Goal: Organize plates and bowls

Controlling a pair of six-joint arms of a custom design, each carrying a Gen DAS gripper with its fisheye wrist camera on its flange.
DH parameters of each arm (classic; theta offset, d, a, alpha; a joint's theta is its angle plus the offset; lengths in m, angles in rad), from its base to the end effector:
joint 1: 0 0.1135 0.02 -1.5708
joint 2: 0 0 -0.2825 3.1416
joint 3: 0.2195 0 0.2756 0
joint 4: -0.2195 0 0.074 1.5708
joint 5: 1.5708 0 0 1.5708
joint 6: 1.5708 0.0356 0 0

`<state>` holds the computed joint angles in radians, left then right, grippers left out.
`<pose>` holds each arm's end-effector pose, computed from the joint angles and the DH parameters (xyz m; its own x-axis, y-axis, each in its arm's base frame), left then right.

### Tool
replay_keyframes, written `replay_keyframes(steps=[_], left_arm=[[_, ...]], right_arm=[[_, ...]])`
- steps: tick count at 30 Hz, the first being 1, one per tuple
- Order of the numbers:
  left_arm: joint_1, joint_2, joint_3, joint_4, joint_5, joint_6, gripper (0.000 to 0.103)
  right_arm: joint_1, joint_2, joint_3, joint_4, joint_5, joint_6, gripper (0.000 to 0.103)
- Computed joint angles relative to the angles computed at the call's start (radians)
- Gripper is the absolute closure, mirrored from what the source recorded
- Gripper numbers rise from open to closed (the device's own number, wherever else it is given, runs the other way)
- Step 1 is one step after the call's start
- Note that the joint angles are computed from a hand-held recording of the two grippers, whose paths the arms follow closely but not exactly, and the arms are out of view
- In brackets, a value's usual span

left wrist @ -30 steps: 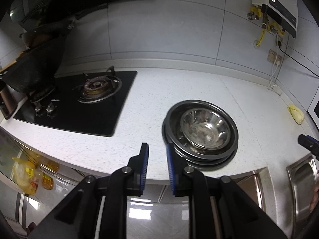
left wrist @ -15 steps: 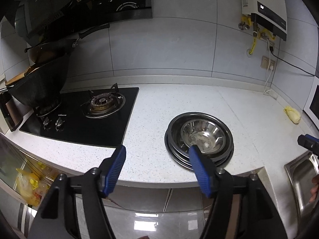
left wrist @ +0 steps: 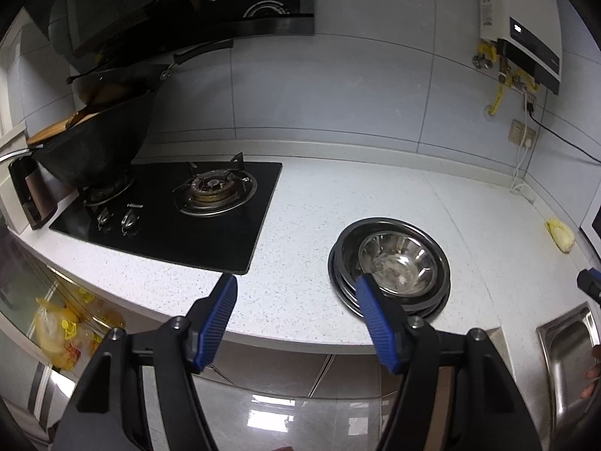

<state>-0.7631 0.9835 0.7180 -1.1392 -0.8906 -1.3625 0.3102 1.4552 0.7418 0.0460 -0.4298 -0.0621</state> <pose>0.1309 -0.0869 0.2409 -0.4818 -0.3907 -0.7844 -0.6266 0.7793 -0.0032 0.2941 0.1099 0.1976 -0.5517 -0.2361 -0.7999 -0.6246 0.7526 0.2087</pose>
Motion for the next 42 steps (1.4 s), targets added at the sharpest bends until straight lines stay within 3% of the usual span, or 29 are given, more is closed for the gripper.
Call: replay_keyframes(steps=[5, 15, 21, 42], left_arm=[[0.004, 0.033, 0.017, 0.042, 0.007, 0.063, 0.039], [0.076, 0.075, 0.023, 0.274, 0.08, 0.307, 0.039], [0.104, 0.08, 0.012, 0.393, 0.127, 0.402, 0.039], [0.162, 0.085, -0.006, 0.461, 0.207, 0.453, 0.039]], right_arm=[[-0.028, -0.039, -0.017, -0.012, 0.021, 0.008, 0.001], [-0.098, -0.082, -0.037, -0.022, 0.041, 0.025, 0.001], [-0.128, -0.112, -0.048, -0.018, 0.059, 0.034, 0.001], [-0.147, -0.16, -0.081, 0.003, 0.066, 0.038, 0.001]])
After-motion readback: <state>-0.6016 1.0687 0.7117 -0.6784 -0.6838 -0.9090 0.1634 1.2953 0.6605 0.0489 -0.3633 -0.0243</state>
